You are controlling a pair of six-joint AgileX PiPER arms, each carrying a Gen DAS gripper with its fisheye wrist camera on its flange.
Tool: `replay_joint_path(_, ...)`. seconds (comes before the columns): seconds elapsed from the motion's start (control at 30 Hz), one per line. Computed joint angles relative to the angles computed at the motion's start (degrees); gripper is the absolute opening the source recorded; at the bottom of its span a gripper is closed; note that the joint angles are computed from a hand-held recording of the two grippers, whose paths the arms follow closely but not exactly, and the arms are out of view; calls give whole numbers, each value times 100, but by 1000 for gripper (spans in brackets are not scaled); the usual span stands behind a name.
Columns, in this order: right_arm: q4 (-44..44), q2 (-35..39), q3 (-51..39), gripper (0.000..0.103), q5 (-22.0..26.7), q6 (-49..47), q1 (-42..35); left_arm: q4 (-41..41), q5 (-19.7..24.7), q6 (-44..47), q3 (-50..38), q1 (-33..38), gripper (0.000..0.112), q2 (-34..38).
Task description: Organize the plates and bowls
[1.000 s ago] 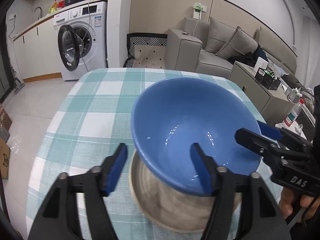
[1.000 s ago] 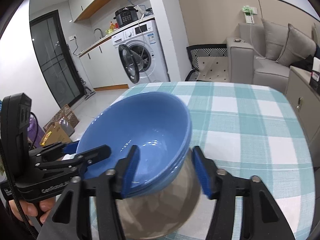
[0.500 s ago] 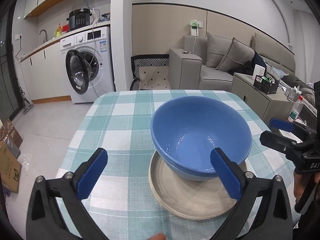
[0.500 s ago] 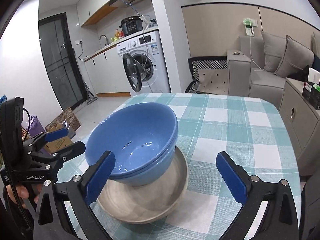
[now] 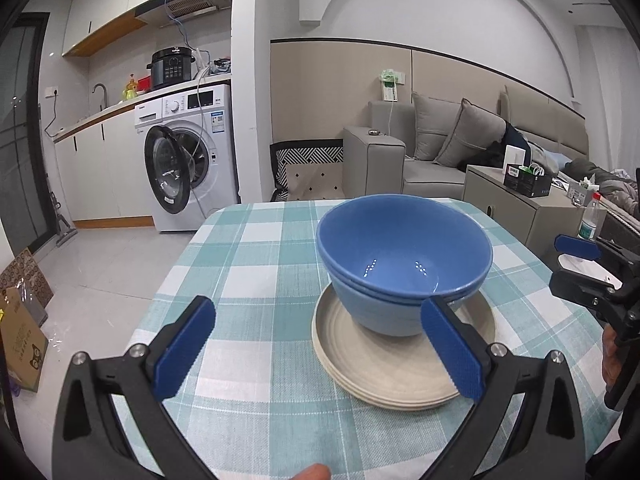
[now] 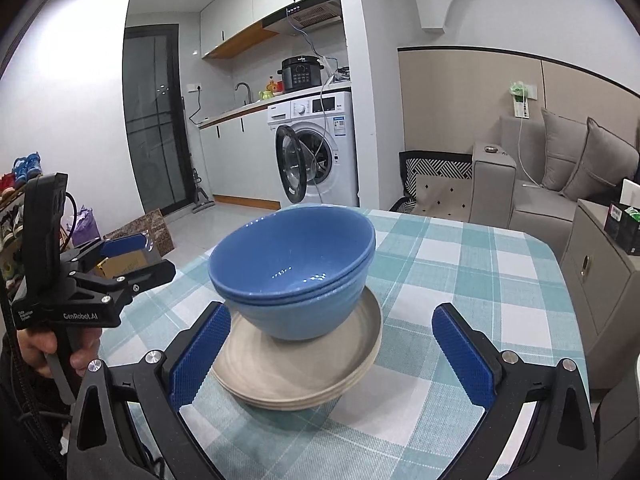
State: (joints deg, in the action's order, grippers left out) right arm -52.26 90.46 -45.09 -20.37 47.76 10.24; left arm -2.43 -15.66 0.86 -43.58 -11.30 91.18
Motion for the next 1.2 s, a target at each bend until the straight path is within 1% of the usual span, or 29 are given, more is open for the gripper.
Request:
replay_joint_path(0.07,198,-42,219,103,-241,-257,-82,130,-198,-145,177,23,103,-16)
replay_joint_path(0.1,212,-57,280,103,-284,-294,-100,174,-280,-175,254,36,103,-9)
replay_joint_path(0.13,402,-77,385,103,-338,-485,-109,123,-381,-122,326,38,103,0)
replay_joint_path(0.17,506,-95,462,103,-400,-600,-124,29,-497,-24,401,24,103,12)
replay_joint_path(0.23,789,-140,653,103,-571,-918,-153,-486,-757,441,536,-76,103,53)
replay_joint_path(0.37,1114,-156,997,103,-1073,-1308,-275,-734,-1058,663,662,-155,103,148)
replay_joint_path(0.47,1242,-120,1063,103,-1188,-1476,-291,-913,-1262,770,725,-179,103,255)
replay_joint_path(0.5,1446,-124,1094,103,-1185,-1668,-245,-1050,-1356,862,744,-202,103,305)
replay_joint_path(0.53,1725,-117,1149,103,-1246,-1947,-196,-992,-1418,820,761,-185,103,340)
replay_joint_path(0.57,1824,-109,1195,103,-1313,-2051,-186,-977,-1484,796,785,-179,103,366)
replay_joint_path(0.67,1856,-61,1263,103,-1480,-2103,-211,-850,-1591,601,820,-124,103,428)
replay_joint_path(0.8,2212,4,1332,103,-1540,-2509,-104,-745,-1845,389,899,-49,103,508)
replay_joint_path(0.9,2394,55,1421,103,-1713,-2691,-72,-535,-1968,168,949,27,103,546)
replay_joint_path(1.0,2741,86,1528,103,-1839,-3064,31,-307,-2188,-68,1050,107,103,546)
replay_joint_path(1.03,2833,109,1551,103,-1883,-3165,68,-246,-2201,-122,1058,130,103,545)
replay_joint_path(1.2,2939,127,1629,103,-2028,-3354,112,74,-2371,-406,1164,239,103,512)
